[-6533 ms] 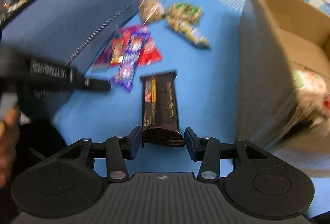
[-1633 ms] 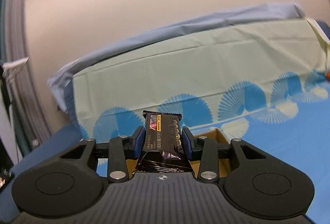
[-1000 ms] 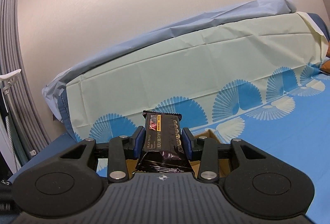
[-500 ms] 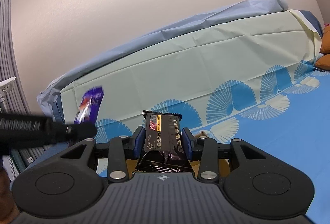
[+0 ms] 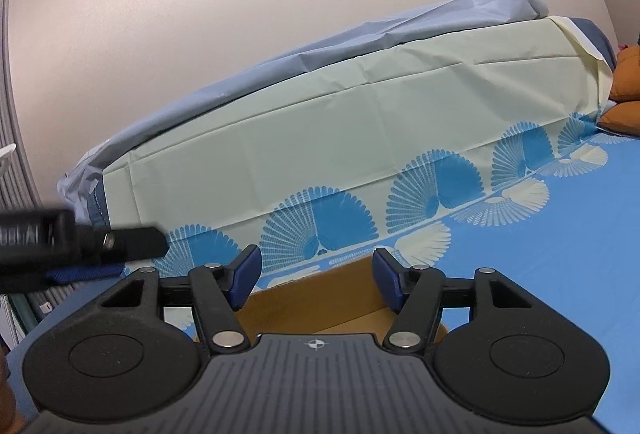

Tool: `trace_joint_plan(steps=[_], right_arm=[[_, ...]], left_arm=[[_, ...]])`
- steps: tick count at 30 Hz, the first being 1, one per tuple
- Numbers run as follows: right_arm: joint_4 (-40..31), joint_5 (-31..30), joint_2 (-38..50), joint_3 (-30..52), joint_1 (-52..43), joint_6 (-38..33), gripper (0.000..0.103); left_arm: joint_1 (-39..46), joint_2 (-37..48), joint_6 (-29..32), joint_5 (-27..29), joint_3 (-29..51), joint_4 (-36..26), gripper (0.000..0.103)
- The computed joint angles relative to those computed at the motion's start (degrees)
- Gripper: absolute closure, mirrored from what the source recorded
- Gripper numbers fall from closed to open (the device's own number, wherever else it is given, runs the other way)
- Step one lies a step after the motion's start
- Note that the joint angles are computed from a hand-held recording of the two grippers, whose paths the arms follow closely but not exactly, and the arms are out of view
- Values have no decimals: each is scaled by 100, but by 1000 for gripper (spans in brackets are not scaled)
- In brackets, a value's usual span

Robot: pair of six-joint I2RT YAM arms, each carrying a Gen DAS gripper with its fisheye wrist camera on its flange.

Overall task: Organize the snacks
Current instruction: 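Open both grippers to drop the bars into the box, then move both tools back to the snack pile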

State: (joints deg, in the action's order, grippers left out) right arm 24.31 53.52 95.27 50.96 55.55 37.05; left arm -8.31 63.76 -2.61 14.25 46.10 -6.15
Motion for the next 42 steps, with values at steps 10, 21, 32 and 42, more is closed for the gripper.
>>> trace_joint_plan(steps=[10, 21, 32, 42], right_arm=[[-219, 30, 220, 308, 93, -293, 39], [-549, -1, 511, 737, 229, -531, 40], [-734, -48, 943, 1294, 401, -838, 40], [-1083, -315, 1244, 1743, 427, -1014, 40]], left_arm=[[2085, 151, 794, 1084, -815, -361, 97], [3687, 1401, 890, 321, -1219, 758, 96], [3446, 3352, 907, -1113, -423, 1579, 50], [3974, 3383, 1580, -169, -770, 1544, 87]])
